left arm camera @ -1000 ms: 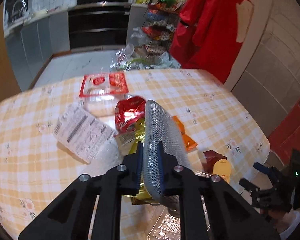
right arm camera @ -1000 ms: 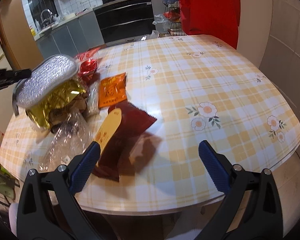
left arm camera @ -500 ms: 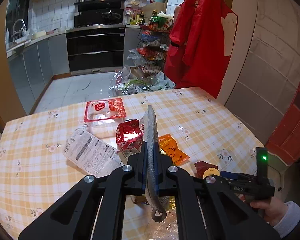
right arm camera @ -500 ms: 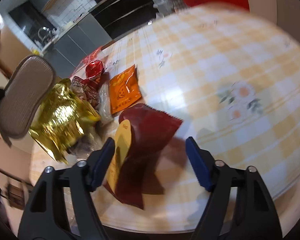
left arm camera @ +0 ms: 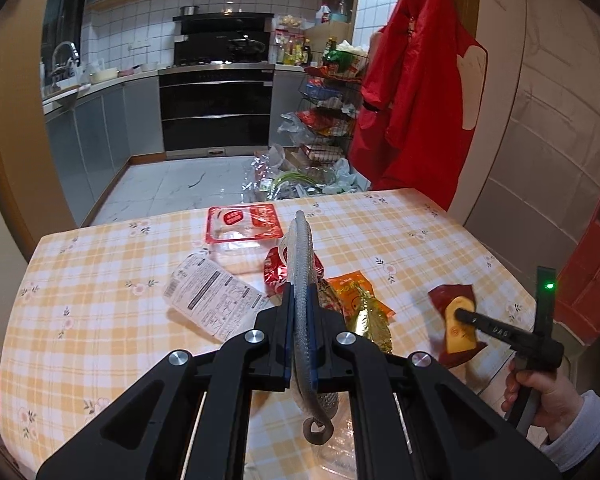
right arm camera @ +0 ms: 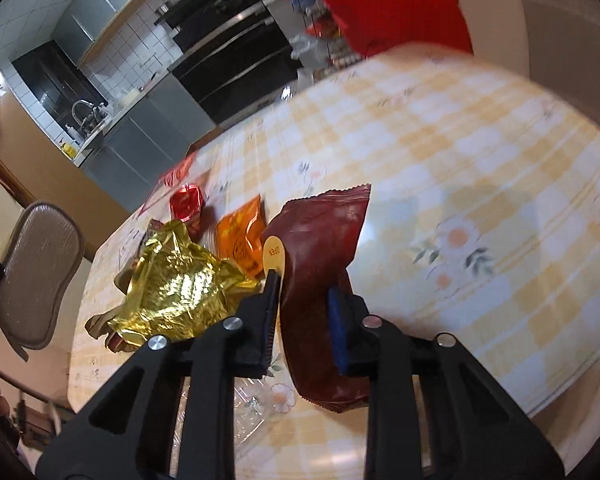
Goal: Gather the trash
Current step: 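Lift the grey sponge with the left gripper while the right gripper grasps the brown paper bag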
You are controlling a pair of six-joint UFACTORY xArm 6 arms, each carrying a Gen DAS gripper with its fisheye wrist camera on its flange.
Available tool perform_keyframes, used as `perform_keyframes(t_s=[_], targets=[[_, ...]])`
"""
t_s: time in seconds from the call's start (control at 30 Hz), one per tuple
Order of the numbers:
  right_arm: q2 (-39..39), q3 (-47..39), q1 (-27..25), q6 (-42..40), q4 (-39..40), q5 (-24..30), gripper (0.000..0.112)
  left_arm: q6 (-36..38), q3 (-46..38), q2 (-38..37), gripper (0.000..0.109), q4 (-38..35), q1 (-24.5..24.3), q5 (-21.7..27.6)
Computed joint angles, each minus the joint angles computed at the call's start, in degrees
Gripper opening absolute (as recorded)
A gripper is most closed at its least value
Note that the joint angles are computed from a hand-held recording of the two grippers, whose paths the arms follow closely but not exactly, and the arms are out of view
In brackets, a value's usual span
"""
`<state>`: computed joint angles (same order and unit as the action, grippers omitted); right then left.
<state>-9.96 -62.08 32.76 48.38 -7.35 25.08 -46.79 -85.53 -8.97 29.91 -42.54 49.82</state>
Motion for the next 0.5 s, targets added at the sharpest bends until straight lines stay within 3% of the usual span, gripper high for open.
perform_keyframes(t_s=[0.23,0.5], targets=[[-6.2,1.7,2.5,2.7,-7.8,1.4,0.025,-7.1,4.0,-6.5,0.006,6.6,-4.1,3.9],[-12.5,3.5,10.7,4.4,-15.3,3.9,0.025,-18.2,10.0,-14.9,0.006,14.9,-14.1,12.3]])
